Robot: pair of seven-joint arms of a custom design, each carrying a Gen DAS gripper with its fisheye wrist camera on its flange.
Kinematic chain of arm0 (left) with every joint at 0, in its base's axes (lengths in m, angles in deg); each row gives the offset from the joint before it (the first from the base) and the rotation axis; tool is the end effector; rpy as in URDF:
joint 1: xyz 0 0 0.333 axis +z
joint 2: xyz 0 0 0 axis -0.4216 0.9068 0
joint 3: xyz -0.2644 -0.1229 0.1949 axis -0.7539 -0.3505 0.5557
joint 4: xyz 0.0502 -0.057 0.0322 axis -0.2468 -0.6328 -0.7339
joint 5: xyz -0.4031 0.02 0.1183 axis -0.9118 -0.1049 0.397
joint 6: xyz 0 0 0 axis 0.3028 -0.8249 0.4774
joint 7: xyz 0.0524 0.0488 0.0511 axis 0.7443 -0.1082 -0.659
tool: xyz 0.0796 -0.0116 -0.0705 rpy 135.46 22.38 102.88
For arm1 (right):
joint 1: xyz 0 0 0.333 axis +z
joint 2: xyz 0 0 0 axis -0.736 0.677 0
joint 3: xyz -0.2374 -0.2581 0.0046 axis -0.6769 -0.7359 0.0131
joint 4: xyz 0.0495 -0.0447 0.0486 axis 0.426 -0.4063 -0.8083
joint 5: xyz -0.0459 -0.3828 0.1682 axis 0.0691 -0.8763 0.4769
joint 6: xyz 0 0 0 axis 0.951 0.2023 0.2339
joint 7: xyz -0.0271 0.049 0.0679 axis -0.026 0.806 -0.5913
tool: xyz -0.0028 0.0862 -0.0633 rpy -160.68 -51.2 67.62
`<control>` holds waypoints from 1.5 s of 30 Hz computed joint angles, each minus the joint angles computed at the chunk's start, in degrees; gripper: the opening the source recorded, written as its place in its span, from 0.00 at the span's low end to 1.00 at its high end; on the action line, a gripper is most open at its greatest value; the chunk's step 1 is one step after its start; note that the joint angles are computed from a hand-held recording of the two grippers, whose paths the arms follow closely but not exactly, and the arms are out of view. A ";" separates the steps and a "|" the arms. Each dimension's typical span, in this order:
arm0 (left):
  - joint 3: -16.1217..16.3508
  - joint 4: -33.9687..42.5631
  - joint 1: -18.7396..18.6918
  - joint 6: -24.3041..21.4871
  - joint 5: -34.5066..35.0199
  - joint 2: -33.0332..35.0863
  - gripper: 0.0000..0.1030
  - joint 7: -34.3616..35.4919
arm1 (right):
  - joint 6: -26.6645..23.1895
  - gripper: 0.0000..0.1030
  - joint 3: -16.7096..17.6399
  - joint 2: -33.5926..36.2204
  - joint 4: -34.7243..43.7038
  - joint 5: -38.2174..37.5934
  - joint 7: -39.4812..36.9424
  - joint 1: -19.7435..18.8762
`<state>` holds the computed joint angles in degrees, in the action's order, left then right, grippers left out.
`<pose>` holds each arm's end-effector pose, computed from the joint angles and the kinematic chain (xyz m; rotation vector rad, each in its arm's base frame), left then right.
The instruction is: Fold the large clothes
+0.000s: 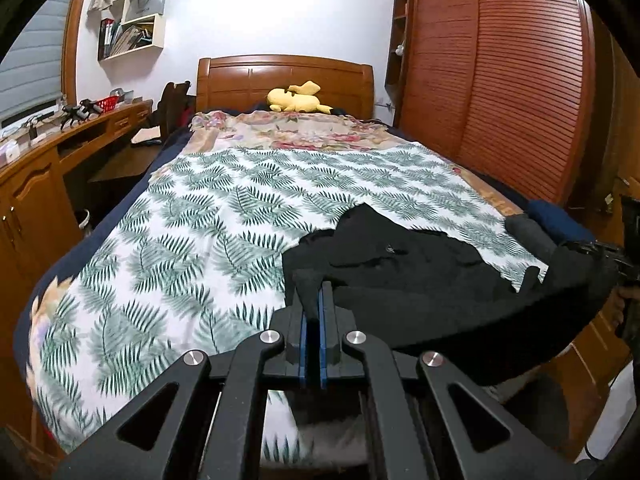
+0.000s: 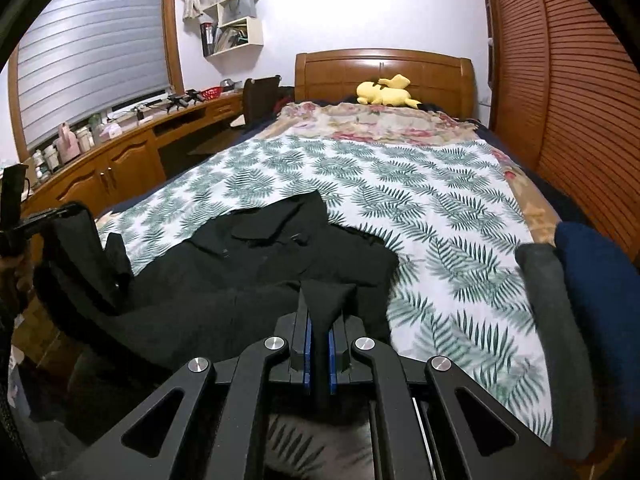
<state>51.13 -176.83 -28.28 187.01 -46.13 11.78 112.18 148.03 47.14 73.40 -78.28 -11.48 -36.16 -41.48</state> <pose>0.3412 -0.1317 0.5364 -1.7731 1.4594 -0.8893 0.5172 -0.0107 0.5310 -1.9662 0.8125 -0.4628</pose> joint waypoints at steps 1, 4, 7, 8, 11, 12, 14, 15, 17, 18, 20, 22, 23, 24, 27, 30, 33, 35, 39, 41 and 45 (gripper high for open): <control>-0.40 1.32 1.97 1.59 1.14 2.41 0.05 -0.11 | 0.83 0.05 0.45 1.76 1.66 0.50 -0.10 0.43; -0.87 4.44 6.09 5.41 3.28 8.14 0.05 -0.70 | 3.88 0.05 2.14 6.96 6.35 2.02 -0.14 1.52; -2.14 8.53 10.41 7.79 5.78 14.07 0.05 -1.52 | 6.90 0.05 4.11 12.24 11.60 1.70 1.46 2.21; -2.63 9.66 11.42 7.99 6.58 15.42 0.05 -1.98 | 8.82 0.05 5.02 14.46 14.12 1.02 2.10 2.59; -4.60 14.86 15.76 8.49 10.65 20.89 0.04 -4.60 | 12.29 0.05 7.09 20.19 21.13 -1.95 5.85 3.25; -4.55 16.14 16.09 8.26 11.66 22.06 0.05 -5.21 | 13.50 0.05 7.75 21.88 23.13 -2.50 6.53 3.36; -4.40 19.92 17.01 7.18 14.15 25.51 0.05 -6.78 | 16.56 0.05 8.93 26.07 28.32 -5.73 10.51 3.91; -3.42 21.32 16.22 6.62 14.26 27.00 0.05 -6.50 | 18.11 0.05 9.52 27.91 30.40 -7.23 12.71 4.17; 0.98 23.41 11.58 5.63 9.35 30.01 0.05 -1.42 | 18.61 0.05 9.99 31.91 35.17 -12.30 19.63 4.71; 2.36 23.95 10.30 6.06 7.36 31.12 0.05 -0.47 | 18.01 0.05 9.97 34.02 37.76 -15.03 23.72 5.07; 2.59 24.69 10.31 6.70 7.39 32.62 0.05 -2.14 | 19.89 0.05 10.15 36.79 40.18 -19.34 28.76 6.25; 2.04 25.58 10.38 4.98 9.03 33.77 0.08 -3.49 | 23.05 0.05 10.19 39.27 41.73 -23.64 31.91 7.78; 2.00 25.93 10.12 4.61 9.71 34.20 0.09 -3.98 | 23.82 0.05 9.73 40.17 42.33 -26.06 34.21 8.60; 2.09 26.14 9.81 4.59 10.31 34.65 0.14 -4.29 | 24.49 0.05 8.71 41.32 43.03 -28.93 37.64 9.95; 1.55 26.34 9.91 4.20 14.96 34.91 0.41 -7.89 | 24.24 0.05 5.42 44.88 46.82 -36.67 47.32 13.31; 2.66 25.15 8.14 4.93 13.75 34.79 0.52 -6.22 | 22.14 0.13 3.54 46.76 49.46 -41.76 55.08 14.85; 2.67 23.10 7.21 5.33 13.18 34.12 0.61 -5.30 | 17.18 0.47 7.62 46.65 50.72 -41.59 54.93 10.72; 2.50 21.32 6.84 5.79 12.78 33.48 0.62 -5.73 | 15.54 0.55 9.60 45.25 49.12 -41.43 52.93 8.47; 3.13 18.03 4.75 7.86 7.82 33.08 0.62 -2.50 | 19.79 0.55 10.56 38.85 38.53 -43.34 47.77 7.61; 1.71 17.14 5.30 7.83 9.13 32.76 0.62 -3.66 | 20.50 0.55 13.41 34.63 32.42 -39.57 41.40 5.43; 0.89 15.36 4.59 8.27 9.14 32.13 0.61 -4.91 | 17.69 0.55 15.88 27.57 22.97 -28.37 30.13 3.06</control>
